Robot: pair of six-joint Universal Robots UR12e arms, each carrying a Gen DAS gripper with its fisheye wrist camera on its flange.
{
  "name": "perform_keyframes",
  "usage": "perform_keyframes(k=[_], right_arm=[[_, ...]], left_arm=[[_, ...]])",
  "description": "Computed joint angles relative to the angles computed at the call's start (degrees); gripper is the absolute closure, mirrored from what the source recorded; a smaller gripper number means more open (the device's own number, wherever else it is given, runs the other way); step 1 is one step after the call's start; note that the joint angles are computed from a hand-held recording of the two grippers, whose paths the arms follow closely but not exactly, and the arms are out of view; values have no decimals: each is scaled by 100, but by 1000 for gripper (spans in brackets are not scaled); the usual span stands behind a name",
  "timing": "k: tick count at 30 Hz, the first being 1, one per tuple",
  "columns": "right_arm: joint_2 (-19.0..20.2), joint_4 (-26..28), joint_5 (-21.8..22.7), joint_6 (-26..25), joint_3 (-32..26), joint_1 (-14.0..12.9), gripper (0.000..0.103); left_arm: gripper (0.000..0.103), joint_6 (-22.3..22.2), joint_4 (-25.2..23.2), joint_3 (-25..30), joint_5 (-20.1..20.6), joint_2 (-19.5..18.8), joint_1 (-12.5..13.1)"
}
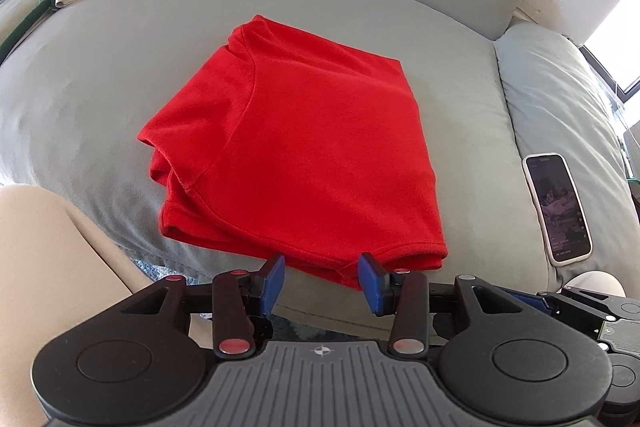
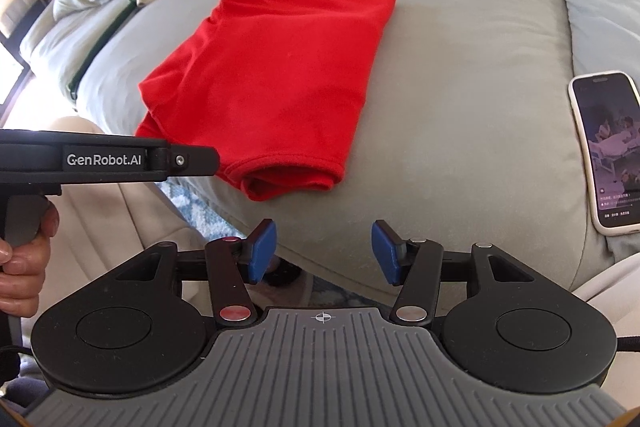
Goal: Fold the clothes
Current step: 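Press the folded red shirt edges flat with both open tools, then grasp the folded red shirt edge with both tools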
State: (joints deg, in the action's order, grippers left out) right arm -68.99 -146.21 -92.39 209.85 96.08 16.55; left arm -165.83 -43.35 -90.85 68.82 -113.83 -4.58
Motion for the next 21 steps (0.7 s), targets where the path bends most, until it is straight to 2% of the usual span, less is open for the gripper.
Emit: perform_keyframes(k=[3,7,13,15,16,18,21], right_arm=[[-16,-162,-118,-5,21,23,47],[-46,-651,-337,-38,80,42,47],[69,-990,-274,-495,-80,36,50],[182,-1093,-277,-765,-185,36,63],[249,-1075,-292,-872,-256,35,73],[374,-979,-216,-879,-388,7,76],[541,-841,-76,-783,-526,-35,76]], left_arm=[[61,-2,98,-30,61,17,9],[60,-10,289,-64,72,30,23],[60,-62,605,31,76,-67,23],[62,-56,897,57,94,-156,4],[63,-33,1025,70,211,-205,-27],[69,57,1202,104,486,-305,-98],[73,210,997,143,667,-394,-127]])
